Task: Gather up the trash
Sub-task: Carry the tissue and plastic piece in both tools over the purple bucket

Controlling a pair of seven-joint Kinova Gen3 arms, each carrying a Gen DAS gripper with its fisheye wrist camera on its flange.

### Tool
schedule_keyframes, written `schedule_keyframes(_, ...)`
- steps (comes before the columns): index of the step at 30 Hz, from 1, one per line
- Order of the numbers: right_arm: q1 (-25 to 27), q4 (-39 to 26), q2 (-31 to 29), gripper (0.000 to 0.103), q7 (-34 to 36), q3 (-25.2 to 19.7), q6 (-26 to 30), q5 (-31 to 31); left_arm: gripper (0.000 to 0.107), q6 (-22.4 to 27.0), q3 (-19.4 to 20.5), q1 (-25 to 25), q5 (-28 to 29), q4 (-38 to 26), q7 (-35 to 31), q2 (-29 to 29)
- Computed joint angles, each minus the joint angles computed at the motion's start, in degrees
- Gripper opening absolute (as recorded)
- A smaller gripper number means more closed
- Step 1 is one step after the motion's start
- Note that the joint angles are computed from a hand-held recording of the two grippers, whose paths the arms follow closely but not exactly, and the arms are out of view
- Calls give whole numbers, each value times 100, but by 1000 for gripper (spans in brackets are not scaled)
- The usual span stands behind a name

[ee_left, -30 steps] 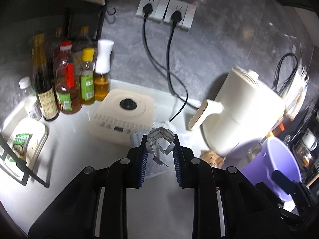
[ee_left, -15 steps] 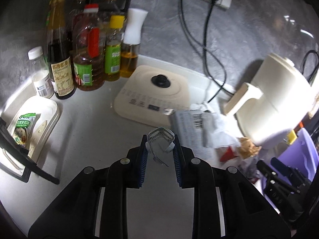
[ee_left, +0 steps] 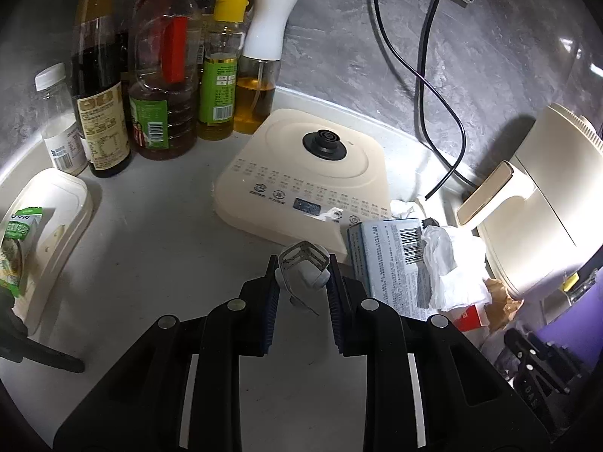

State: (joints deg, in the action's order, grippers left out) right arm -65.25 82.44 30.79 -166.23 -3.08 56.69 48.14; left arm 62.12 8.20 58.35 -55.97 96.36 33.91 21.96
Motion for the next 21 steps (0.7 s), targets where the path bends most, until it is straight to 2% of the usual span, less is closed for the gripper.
schedule_keyframes(3,-258,243,-178,12,-217,191,-162,220,24,50,15,34,-13,-88,-48,13)
schedule_keyframes(5,-214,344,-281,12,-399,-7,-132,462,24,124,23,82,-27,-153,-81,11)
schedule_keyframes(14,-310,728,-903,12,-1036,-361,-139,1153,24,842,117,440,-213,-634,-252,-42)
schedule_keyframes(21,-367,823,-1323,12,-1428,-728,213,1783,24,1266,197,687,-518,-949,-394,-86)
